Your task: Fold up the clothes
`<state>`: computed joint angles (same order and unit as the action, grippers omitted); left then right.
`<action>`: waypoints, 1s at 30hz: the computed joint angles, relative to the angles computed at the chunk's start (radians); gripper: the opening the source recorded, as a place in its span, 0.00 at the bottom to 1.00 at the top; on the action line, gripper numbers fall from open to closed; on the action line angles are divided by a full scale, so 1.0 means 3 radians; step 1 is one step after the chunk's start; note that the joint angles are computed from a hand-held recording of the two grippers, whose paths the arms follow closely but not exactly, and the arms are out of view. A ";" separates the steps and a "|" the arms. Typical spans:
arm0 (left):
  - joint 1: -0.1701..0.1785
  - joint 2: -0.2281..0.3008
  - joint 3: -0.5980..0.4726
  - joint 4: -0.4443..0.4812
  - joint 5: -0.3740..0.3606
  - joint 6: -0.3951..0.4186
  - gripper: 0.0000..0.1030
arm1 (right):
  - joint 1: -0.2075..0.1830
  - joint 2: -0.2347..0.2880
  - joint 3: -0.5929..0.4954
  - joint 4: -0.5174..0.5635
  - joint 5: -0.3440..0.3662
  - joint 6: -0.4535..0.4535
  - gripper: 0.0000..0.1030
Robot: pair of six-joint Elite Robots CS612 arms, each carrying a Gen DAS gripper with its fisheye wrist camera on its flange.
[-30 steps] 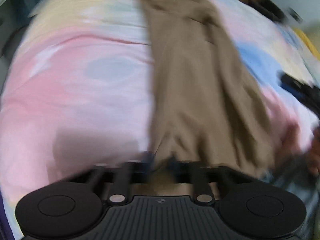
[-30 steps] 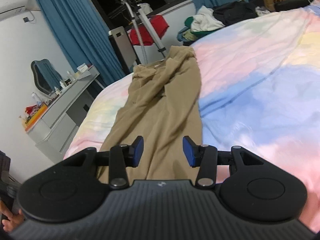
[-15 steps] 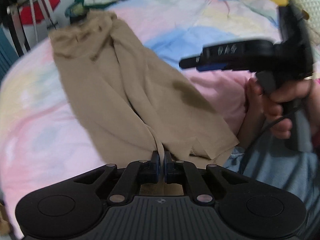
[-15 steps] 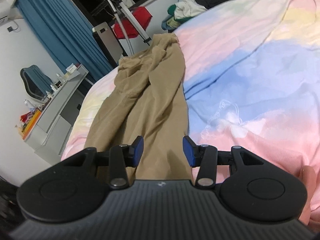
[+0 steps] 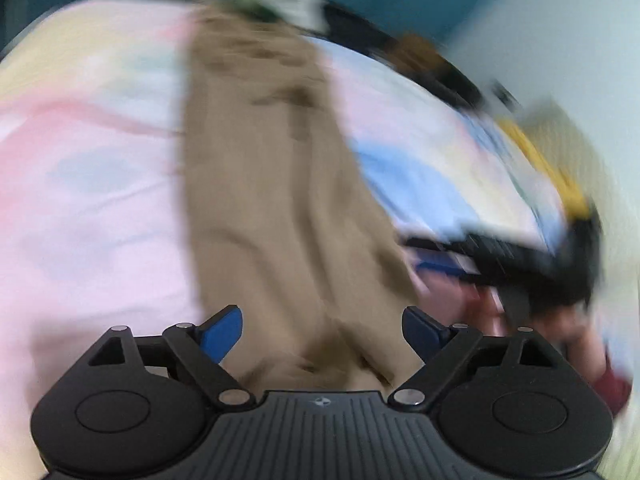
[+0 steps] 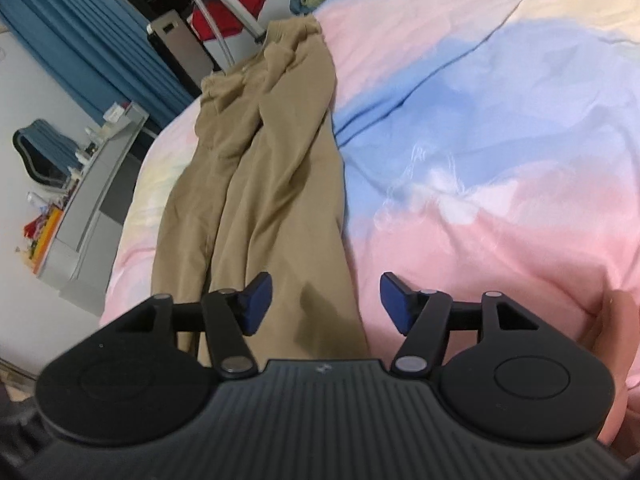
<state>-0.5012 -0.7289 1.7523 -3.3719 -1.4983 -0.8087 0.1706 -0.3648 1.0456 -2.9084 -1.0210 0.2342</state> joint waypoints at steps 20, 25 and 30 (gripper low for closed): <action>-0.0002 -0.0066 0.0000 0.0617 -0.0599 0.0277 0.57 | 0.0085 -0.0241 0.0048 0.1746 0.0070 -0.1308 0.58; -0.0021 -0.0094 0.0044 0.0653 -0.0521 0.0202 0.21 | 0.0203 -0.0341 0.0209 0.1504 -0.0384 -0.1736 0.12; -0.0008 -0.0230 0.0147 0.0548 -0.0403 0.0397 0.11 | 0.0145 -0.0462 0.0418 0.1106 -0.0124 -0.1690 0.08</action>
<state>-0.5037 -0.7979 1.7962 -3.2075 -1.6191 -0.6894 0.2141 -0.5034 1.1711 -2.5765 -1.0581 -0.2727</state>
